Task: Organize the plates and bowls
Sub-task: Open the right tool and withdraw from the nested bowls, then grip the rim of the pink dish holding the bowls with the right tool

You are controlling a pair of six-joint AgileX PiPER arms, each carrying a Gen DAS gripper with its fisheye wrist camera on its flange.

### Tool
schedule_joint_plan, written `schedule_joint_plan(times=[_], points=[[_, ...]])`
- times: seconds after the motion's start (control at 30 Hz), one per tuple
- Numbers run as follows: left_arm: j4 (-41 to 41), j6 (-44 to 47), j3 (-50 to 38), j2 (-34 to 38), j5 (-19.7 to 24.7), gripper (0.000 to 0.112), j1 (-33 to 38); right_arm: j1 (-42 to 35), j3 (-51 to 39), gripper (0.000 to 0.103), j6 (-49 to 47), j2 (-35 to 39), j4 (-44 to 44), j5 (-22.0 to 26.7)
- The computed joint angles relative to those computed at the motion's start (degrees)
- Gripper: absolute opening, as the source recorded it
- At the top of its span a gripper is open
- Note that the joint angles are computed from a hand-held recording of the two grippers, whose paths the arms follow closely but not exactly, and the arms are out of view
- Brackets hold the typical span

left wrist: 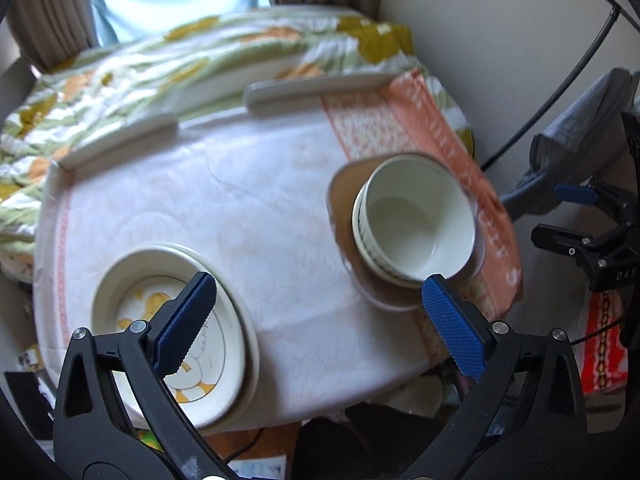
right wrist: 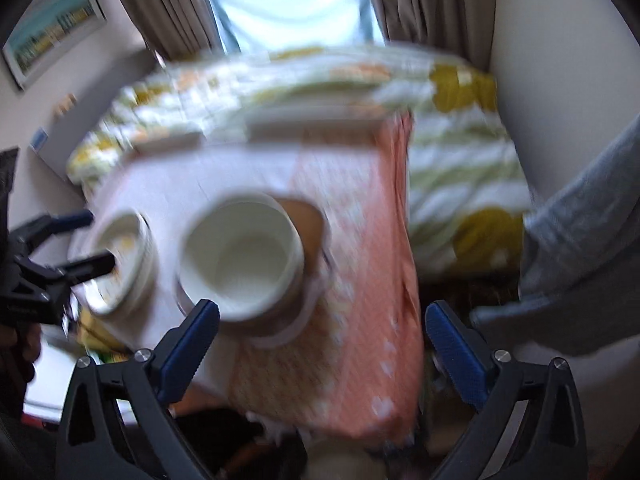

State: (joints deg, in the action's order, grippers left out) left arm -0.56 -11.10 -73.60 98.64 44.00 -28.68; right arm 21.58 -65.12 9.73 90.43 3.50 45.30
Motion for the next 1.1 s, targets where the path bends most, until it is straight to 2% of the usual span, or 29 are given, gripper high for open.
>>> schedule_joint_plan(times=[0.07,0.13,0.37,0.43,0.5,0.6,0.77,1.03,1.1], points=[[-1.27,2.53,-1.11,2.37,0.57,0.102,0.39,1.38,-1.47,0.103,2.26,1.86,-3.67,1.36],[-0.91,4.27,-2.73,5.38,1.67,0.102,0.17,1.92,-1.68,0.103,2.54,3.21,-5.3,0.6],[-2.77,9.2,-7.86,12.66,5.27,0.1,-0.47,1.42,-5.28,0.102,1.51,12.31,-5.7,3.49],[-3.04,9.83,-9.47,14.31,6.24,0.096,-0.65,0.91,-6.01,0.096,-0.3,13.76,-4.27,3.6],[-3.24,10.29,-10.65,15.56,6.88,0.094,-0.74,0.54,-6.55,0.082,-2.12,14.9,-2.84,3.43],[-3.44,11.24,-12.03,17.07,7.73,0.093,-0.88,0.17,-8.1,0.067,-4.58,17.03,-0.94,3.62],[-6.25,14.27,-12.97,17.9,8.38,0.093,0.38,1.33,-11.03,0.051,-6.22,20.53,-0.78,4.39],[-4.56,11.89,-15.89,19.1,11.72,0.084,-0.12,0.55,-11.86,0.049,-8.0,21.85,0.86,4.54],[-4.64,10.4,-17.24,19.64,13.82,0.077,-0.11,0.52,-11.86,0.049,-8.12,21.85,1.03,4.63]])
